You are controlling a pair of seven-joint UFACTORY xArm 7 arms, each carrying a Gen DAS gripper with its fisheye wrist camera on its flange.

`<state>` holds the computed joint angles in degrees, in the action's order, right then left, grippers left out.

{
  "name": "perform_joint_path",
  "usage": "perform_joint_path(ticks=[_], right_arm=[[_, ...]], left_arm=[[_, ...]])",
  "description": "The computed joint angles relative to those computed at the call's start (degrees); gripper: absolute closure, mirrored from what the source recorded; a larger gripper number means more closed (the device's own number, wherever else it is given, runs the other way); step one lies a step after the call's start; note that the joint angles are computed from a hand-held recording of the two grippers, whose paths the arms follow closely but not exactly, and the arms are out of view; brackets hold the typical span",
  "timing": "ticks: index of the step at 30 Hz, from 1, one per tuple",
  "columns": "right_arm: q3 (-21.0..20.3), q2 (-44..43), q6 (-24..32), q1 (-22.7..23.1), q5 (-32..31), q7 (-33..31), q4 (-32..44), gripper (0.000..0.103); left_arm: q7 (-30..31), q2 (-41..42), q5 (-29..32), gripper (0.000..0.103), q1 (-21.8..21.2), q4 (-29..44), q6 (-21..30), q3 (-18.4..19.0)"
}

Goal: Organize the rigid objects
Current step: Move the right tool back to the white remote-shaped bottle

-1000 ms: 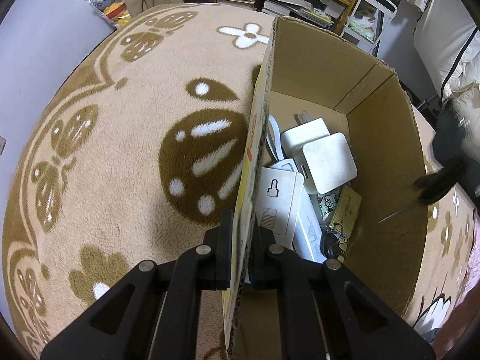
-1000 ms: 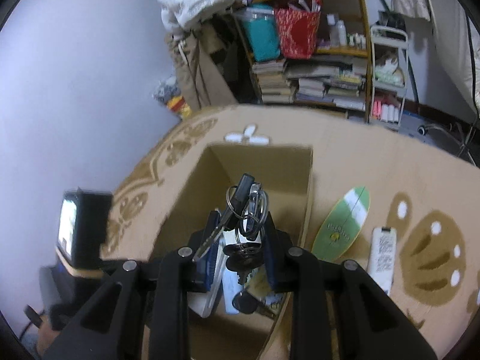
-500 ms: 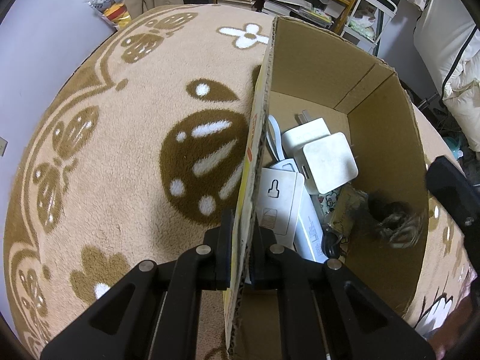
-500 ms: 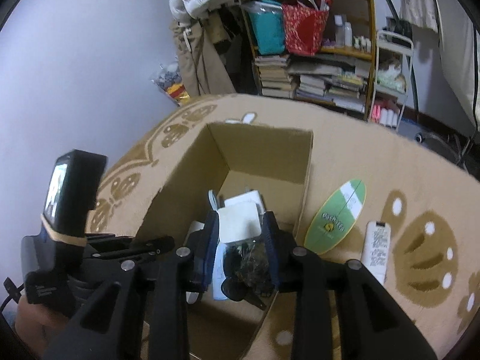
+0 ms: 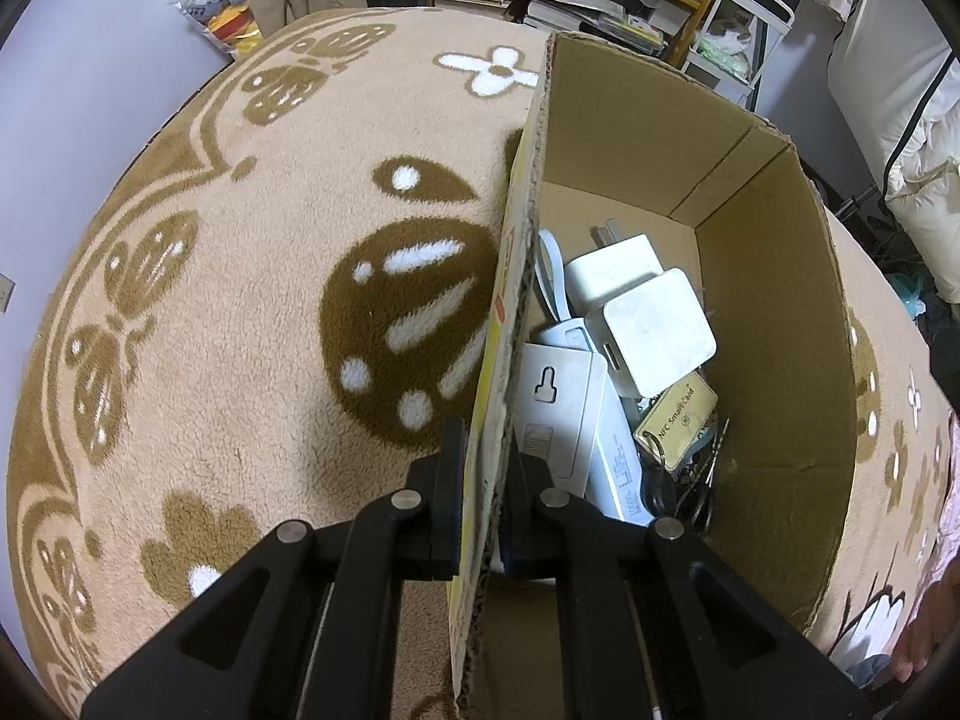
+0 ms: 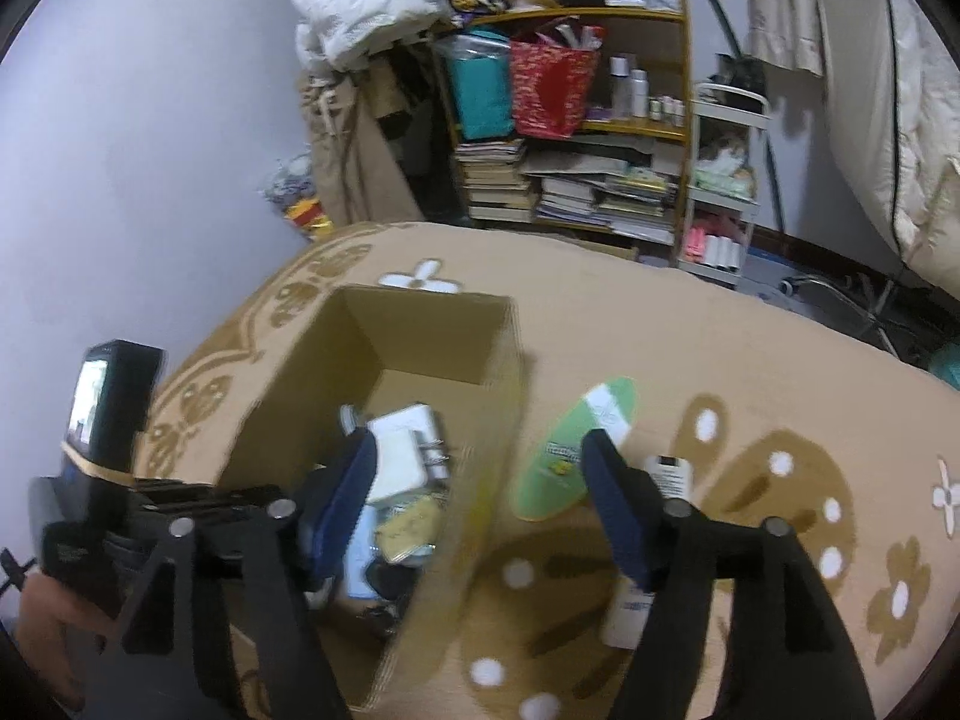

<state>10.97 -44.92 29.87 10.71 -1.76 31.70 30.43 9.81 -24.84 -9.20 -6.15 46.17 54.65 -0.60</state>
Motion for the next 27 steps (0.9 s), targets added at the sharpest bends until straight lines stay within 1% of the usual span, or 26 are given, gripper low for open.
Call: perform_joint_path(ticks=[2,7,12,18,22,27], right_arm=[[-0.4,-0.4,1.5,-0.7,-0.3,0.0,-0.5,0.025],[-0.2,-2.0,3.0,-2.4,-1.1,1.1,-2.9,0.024],[0.9,-2.7,4.3,-4.0,-3.3,2.5,-4.7,0.016],[0.0,-1.9,3.6,-4.2,-3.1,4.0,-7.3,0.015],[-0.6,-0.6,2.0,-5.1,-3.1,5.2,-9.8,0.015],[-2.8,0.9,1.4,-5.5,-1.8,6.0,-12.3,0.015]], left_arm=[[0.0,0.0,0.0,0.093,0.0,0.0,0.0,0.0],[0.0,-0.1,0.0,0.093,0.0,-0.2,0.0,0.1],[0.1,-0.1,0.0,0.093,0.0,-0.2,-0.1,0.1],[0.0,0.1,-0.3,0.093,0.0,-0.2,0.0,0.1],[-0.2,0.0,0.0,0.093,0.0,-0.3,-0.2,-0.1],[-0.4,0.1,0.0,0.093,-0.1,-0.4,-0.3,-0.1]])
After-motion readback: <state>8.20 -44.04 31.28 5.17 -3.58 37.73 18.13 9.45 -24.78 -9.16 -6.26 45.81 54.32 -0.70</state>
